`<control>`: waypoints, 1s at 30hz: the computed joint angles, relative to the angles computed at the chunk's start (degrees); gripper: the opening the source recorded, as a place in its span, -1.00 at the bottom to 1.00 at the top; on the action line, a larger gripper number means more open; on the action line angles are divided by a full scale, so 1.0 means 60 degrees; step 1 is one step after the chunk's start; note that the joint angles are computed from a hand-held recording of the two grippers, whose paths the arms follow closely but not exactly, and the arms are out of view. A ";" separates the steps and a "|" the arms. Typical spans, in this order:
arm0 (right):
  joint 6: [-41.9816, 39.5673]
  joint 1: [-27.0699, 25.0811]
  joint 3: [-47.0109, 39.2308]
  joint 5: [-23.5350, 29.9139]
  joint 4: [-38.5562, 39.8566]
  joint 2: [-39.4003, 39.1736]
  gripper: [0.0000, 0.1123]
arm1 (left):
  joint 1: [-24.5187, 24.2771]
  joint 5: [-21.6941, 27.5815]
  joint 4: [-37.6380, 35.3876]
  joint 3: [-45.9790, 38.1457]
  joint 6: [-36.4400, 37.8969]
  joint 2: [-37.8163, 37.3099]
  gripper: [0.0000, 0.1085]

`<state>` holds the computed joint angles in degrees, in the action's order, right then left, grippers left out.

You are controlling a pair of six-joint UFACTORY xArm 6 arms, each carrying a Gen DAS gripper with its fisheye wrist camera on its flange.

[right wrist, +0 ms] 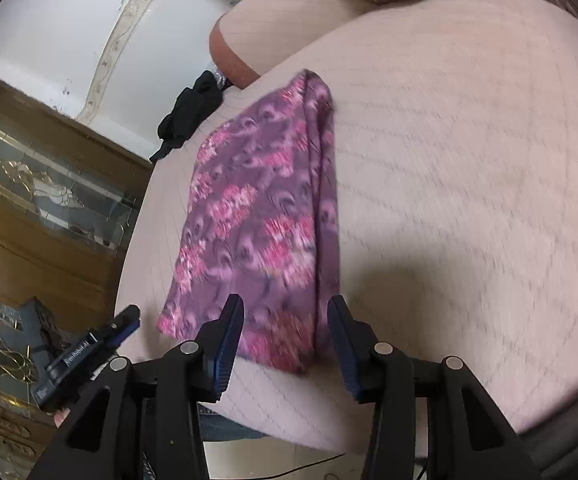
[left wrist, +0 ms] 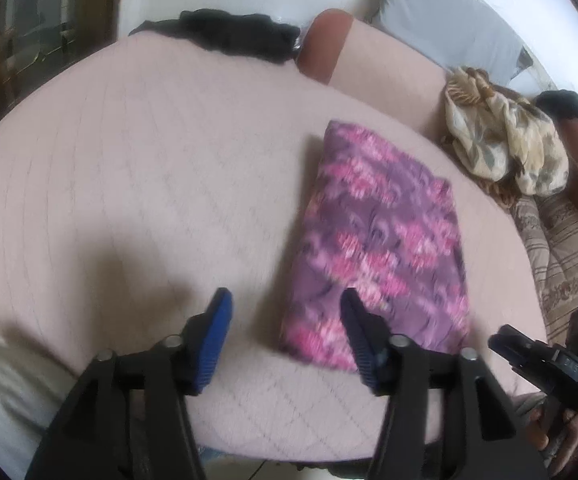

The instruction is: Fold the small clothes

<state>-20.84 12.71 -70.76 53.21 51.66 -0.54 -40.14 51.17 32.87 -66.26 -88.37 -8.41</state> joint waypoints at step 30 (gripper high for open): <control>0.0893 0.0290 -0.5486 0.0664 -0.0789 0.4791 -0.32 | 0.1904 -0.2023 -0.2853 -0.1759 0.3697 0.2653 -0.03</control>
